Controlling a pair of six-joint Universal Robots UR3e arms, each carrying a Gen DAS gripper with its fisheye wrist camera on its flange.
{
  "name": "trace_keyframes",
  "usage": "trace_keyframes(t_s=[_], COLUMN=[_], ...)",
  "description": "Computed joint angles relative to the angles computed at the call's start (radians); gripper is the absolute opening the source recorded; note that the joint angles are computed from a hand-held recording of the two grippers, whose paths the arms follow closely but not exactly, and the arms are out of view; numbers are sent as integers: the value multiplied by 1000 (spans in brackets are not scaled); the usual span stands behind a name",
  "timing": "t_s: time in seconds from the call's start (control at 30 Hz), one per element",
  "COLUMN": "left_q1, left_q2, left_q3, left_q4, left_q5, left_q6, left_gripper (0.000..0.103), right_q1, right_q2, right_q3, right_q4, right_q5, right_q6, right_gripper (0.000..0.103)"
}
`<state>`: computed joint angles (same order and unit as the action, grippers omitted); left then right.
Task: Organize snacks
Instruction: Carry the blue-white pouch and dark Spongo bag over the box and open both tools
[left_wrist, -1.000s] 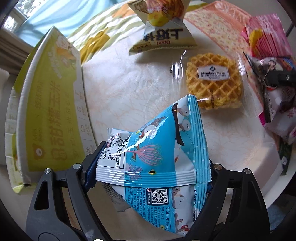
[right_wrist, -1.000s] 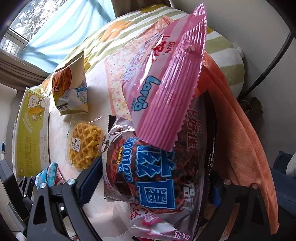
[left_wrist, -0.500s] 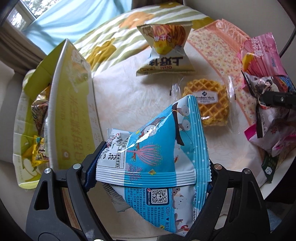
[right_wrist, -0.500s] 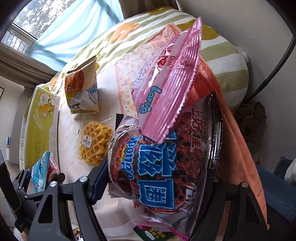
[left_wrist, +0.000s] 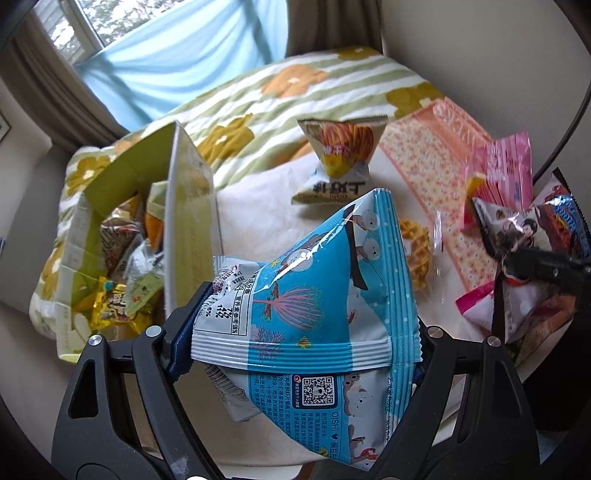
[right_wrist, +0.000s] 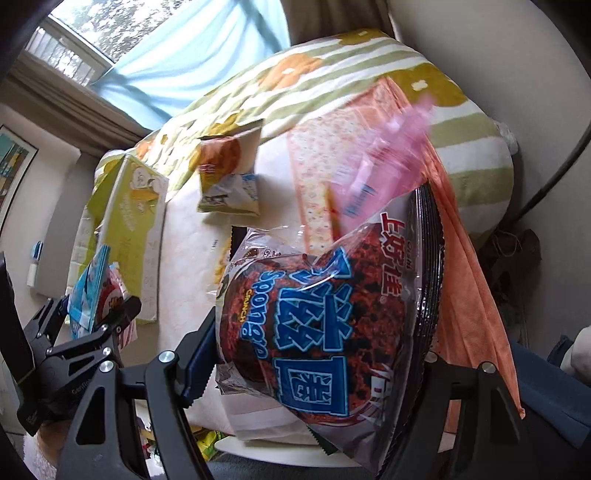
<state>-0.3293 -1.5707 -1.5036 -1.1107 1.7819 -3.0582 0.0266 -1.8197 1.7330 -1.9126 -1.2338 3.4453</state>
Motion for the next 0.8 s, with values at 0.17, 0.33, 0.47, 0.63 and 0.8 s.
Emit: trace_keyframes(t_s=[0.17, 0.33, 0.47, 0.63, 0.8], left_q1=[12, 35, 97, 241, 460], left_q2=[24, 34, 62, 106, 126], left_q3=[61, 117, 130, 135, 172], left_q4=[-32, -54, -57, -37, -52], left_q5=[14, 39, 28, -29, -171], left_q6=[-46, -81, -78, -12, 122], left_gripper=[82, 82, 82, 82, 82], right_q1=[33, 73, 131, 222, 326], right_q2=[44, 148, 255, 406, 641], right_q3=[-109, -250, -414, -651, -1000], right_q4=[29, 39, 61, 89, 148], right_q5=[15, 33, 21, -23, -72], right_q6=[-49, -98, -124, -108, -45], right_gripper=[73, 73, 73, 73, 73])
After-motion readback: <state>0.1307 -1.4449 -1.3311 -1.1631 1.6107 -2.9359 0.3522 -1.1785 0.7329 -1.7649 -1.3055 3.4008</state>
